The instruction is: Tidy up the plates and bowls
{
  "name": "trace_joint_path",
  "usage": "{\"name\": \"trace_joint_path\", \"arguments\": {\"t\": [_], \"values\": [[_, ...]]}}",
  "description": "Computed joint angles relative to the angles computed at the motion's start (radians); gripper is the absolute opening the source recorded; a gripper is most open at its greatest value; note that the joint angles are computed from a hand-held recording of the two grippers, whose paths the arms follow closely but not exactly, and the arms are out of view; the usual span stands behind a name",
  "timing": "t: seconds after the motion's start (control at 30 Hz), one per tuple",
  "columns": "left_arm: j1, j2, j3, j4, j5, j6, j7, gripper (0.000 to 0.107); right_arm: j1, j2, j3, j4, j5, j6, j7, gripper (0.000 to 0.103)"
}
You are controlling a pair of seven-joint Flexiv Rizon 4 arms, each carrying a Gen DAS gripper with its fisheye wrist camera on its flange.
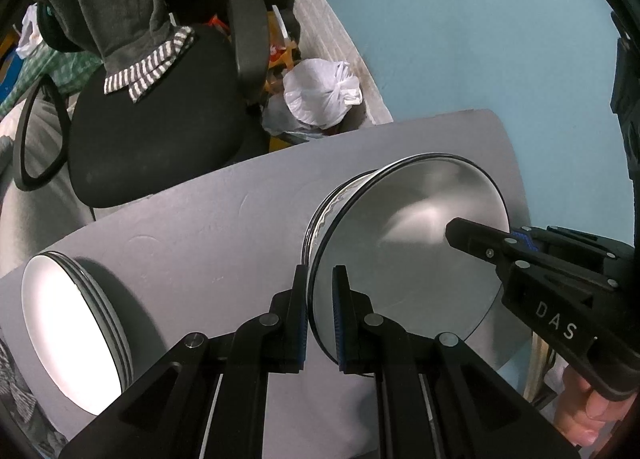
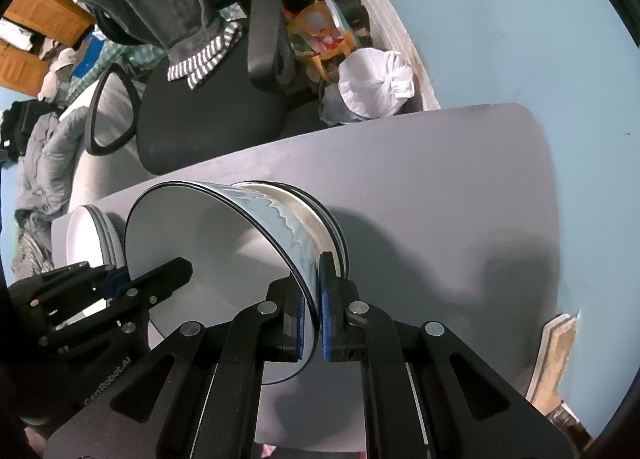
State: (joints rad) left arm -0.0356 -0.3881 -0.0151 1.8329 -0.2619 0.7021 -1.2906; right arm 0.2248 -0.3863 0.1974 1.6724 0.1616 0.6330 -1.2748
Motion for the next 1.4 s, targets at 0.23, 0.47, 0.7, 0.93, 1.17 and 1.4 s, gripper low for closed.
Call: {"name": "trace_joint_path", "arguments": {"t": [0.23,0.47,0.7,0.93,1.17,1.4], "values": [[-0.004,-0.013,0.0,-0.015,0.013,-0.005,-0.003,0.01,-0.01,-0.019,0.002,-0.022,0.017,-0.027,-0.014,0.006],[-0.018,-0.027,0.014,-0.049,0.069,-0.04,-0.032,0.018,-0.021,-0.029,-0.001,-0.057,0.031,-0.056,-0.033,0.017],[-0.011,0.009,0.018,-0.011,0.062,0.016,-0.046,0.038,-0.004,-0.018,-0.011,-0.051,-0.009,-0.05,-0.032,0.036],[0.015,0.062,0.011,0.035,-0.01,0.06,-0.048,0.053,0.024,0.02,-0.021,-0.012,-0.094,-0.007,-0.007,0.058],[0.027,0.124,0.01,0.074,-0.047,0.087,0.005,0.058,0.037,0.065,-0.02,0.015,-0.136,0.033,0.005,0.061],[0.033,0.184,0.017,0.107,-0.084,0.097,0.05,0.061,0.038,0.105,-0.017,0.03,-0.133,0.057,0.016,0.062]]}}
